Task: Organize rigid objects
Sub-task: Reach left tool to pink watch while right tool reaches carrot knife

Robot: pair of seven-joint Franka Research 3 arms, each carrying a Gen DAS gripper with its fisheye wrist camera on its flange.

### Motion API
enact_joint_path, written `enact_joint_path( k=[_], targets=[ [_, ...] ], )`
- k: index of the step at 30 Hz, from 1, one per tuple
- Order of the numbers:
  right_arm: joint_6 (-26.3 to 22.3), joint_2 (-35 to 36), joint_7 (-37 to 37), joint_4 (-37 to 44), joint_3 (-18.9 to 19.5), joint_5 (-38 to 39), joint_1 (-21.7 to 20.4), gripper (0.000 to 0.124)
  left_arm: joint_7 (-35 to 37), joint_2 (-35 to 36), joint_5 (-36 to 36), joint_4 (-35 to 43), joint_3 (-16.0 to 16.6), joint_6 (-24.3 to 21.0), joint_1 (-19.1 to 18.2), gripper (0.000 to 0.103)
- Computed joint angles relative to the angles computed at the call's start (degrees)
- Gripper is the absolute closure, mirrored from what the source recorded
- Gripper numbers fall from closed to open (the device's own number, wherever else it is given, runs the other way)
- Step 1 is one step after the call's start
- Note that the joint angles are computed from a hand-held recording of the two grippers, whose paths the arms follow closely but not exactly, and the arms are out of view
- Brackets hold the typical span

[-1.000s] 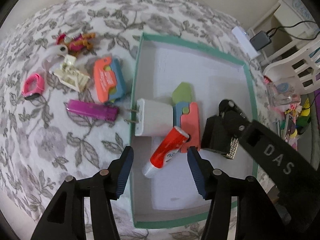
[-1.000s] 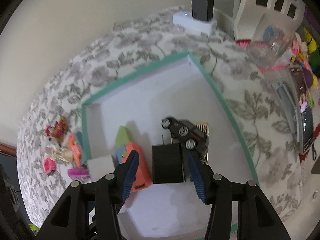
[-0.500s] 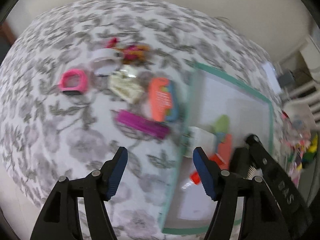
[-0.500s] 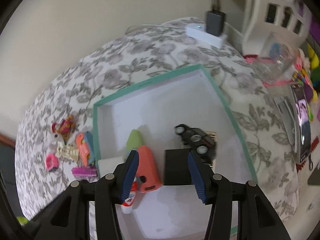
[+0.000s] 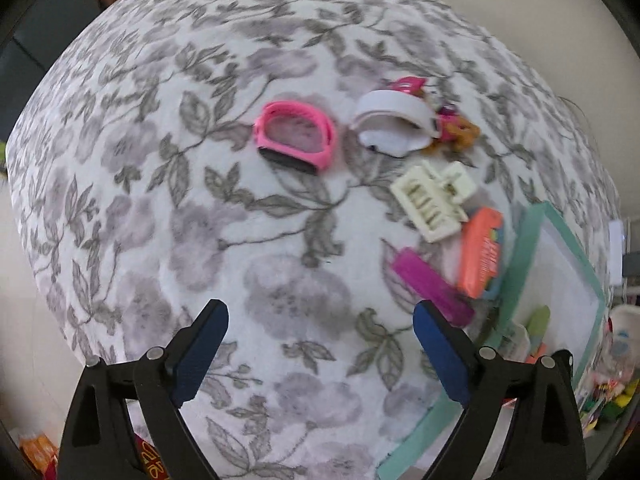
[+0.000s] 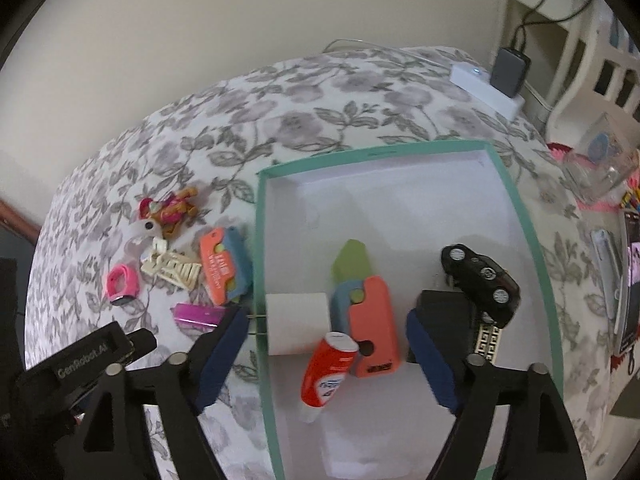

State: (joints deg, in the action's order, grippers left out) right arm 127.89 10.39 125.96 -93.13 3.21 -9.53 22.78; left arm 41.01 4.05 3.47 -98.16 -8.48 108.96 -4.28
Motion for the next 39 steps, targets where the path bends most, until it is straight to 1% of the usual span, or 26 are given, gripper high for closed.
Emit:
enact_joint_path(
  k=[2,4,9,17,22,26,29,33,35,38,39],
  targets=[
    [0.5,0.1,-0.3,0.0,0.1,0.0,0.1,0.034,-0.3,-0.4,-0.5,-0.8,0.3,0.3,0.3,0.009],
    [0.8,0.2,-0.2,-0.1,0.1,-0.1,0.2,0.024,-0.6,-1.1,-0.8,-1.6,0.5,0.8,0.6,0.009],
    [2.3,0.3,0.3,-0.5,0.1,0.0,0.4,0.021,-0.5,-2.7,-0.2,-3.5,1.2,2.5,1.6,0.009],
    [4.2,2.4,-0.2,1.6,-0.1,-2.5,1.8,0.021,0.1,-1.4,3.6,-1.6,1.9,4.4,2.9,0.009],
    [6.1,4.1,1.0,3.6,-0.7,-3.4,2.6,0.021,0.6,0.3,6.5,0.9,1.6,4.8,2.7,0.009],
    [7.6,6.0,1.0,5.8,-0.8,-1.5,2.5,0.021,1.1,0.1,5.2,0.1,2.2,6.2,3.6,0.009],
    [7.7,8.1,-0.5,8.3,-0.8,0.1,2.8,0.021,1.0,-0.7,2.8,-1.5,2.9,8.7,4.9,0.009],
    [7.0,11.0,-3.3,12.0,-1.0,1.0,3.7,0.022,-0.4,-1.2,1.1,-3.0,3.8,10.7,6.5,0.009],
    [6.3,12.5,-4.5,13.9,-1.2,1.6,4.0,0.027,-1.2,-1.2,-0.1,-3.5,4.2,11.1,7.2,0.009],
    [4.9,14.1,-5.8,15.8,-1.4,3.3,3.9,0.034,-0.4,0.0,-1.4,-2.9,4.2,10.9,7.9,0.009],
    [4.5,14.5,-6.1,16.2,-1.4,3.8,3.9,0.039,-0.2,0.7,-1.5,-2.3,4.1,10.4,7.9,0.009]
  ],
)
